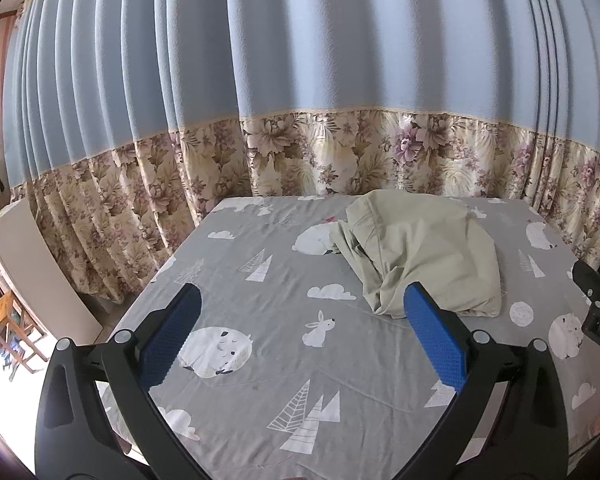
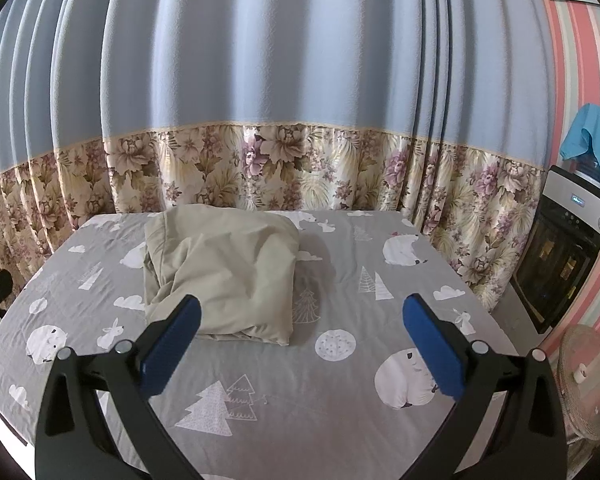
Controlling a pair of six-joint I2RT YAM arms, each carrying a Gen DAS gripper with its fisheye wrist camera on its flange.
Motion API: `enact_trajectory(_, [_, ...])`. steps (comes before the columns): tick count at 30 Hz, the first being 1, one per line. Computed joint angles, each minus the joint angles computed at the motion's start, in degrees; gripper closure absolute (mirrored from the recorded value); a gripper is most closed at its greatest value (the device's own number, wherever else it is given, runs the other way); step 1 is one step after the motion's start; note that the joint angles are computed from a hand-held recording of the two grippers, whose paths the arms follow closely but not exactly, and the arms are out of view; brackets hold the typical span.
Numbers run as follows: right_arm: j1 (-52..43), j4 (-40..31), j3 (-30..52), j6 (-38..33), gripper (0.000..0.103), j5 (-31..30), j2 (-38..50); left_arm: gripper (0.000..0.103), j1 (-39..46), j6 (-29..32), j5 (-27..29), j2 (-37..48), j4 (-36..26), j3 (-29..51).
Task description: Fold large clothes
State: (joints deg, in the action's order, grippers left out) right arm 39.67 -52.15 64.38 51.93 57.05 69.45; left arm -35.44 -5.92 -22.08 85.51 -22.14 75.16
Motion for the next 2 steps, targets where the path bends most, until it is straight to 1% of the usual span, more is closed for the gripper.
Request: enact_trajectory(2, [0.1,-0.2,0.1,0.3,0.002,0.1,0.1,0.003,0.0,-0.1,0.2,0.0,-0.4,0.2])
